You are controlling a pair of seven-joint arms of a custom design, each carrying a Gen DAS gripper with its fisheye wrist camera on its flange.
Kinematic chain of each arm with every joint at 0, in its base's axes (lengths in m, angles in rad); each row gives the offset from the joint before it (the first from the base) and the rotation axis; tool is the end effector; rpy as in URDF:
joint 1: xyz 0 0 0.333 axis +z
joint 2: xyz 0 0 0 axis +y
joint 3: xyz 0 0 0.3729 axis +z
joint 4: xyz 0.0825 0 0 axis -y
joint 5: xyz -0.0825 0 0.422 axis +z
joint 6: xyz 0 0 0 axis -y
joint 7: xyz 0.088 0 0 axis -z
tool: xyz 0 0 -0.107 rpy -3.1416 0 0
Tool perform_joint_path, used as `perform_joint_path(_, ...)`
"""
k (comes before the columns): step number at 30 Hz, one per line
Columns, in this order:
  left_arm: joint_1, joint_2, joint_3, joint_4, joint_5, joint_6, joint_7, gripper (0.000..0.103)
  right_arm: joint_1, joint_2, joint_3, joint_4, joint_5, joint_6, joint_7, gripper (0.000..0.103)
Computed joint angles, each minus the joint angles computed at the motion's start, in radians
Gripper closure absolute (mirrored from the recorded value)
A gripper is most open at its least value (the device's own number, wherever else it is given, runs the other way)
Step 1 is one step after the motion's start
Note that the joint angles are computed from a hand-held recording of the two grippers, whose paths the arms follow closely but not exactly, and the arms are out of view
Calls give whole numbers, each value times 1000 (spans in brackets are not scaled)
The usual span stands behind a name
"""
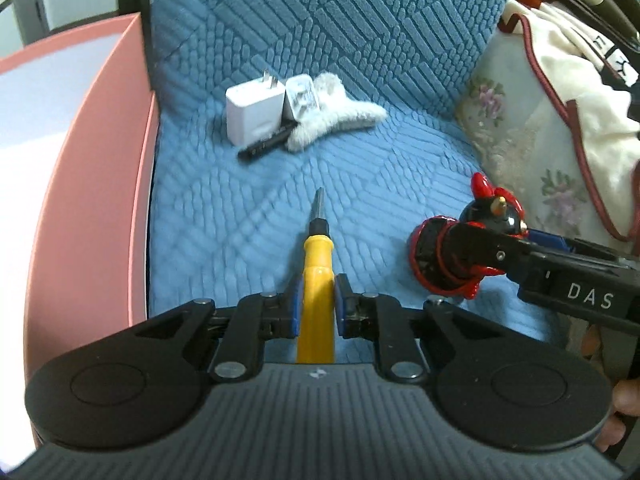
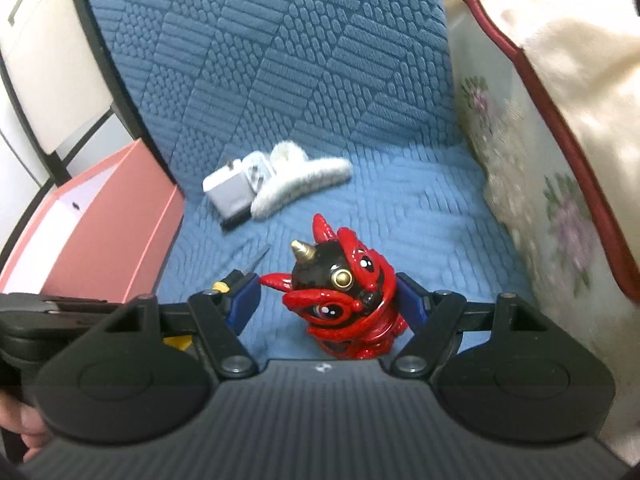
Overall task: Organize rigid objects
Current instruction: 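Carry the screwdriver with the left gripper while the right gripper carries the figurine over the box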
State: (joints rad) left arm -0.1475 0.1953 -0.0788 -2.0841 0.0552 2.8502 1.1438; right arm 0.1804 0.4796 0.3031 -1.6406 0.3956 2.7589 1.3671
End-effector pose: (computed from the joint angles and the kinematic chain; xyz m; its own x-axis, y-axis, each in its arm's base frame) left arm 0.6422 -0.1484 0.4287 0.1005 -0.9747 0.1996 -0.8432 -0.1900 -0.5029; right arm 0.7152 0.3102 0.4509 0.3742 -0.8601 -0.3468 -0.8081 -0.1189 -0.5770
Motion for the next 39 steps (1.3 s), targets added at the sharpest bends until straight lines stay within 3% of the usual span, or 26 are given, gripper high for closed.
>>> perform_joint_path(8,-8,-96,-50,-133,-63,22,-22,84,18,-129,-31,-145,17,-38,30,28)
perform_joint_path(14,-13,-89,-56,-134,-34,7,-29,83,45,-149,-59,-170,9,-29,52,28)
perform_joint_path(16,-22,-79,-44,-120,7,-6,-69,81,53,-143,-71,-164,-7,-33,71,28)
perform_joint_path(18,-29,-67,-33,-108,44,-11,-105,71,61,-133,-82,-154,-33,-57,98,28)
perform_joint_path(22,-36,-41,-25,-86,66,-17,-126,69,52,-118,-73,-139,-21,-80,108,27)
perform_joint_path(31,-101,0,34,-45,234,-7,-292,70,72,-85,-99,-105,-77,-99,172,28)
perform_joint_path(36,-123,8,61,-27,344,-31,-395,82,68,-73,-95,-92,-109,-103,195,31)
perform_joint_path(38,-112,5,54,-30,342,-35,-416,84,57,-76,-79,-93,-104,-99,167,42)
perform_joint_path(39,-105,0,50,-35,337,-33,-425,84,56,-77,-79,-86,-111,-110,158,42)
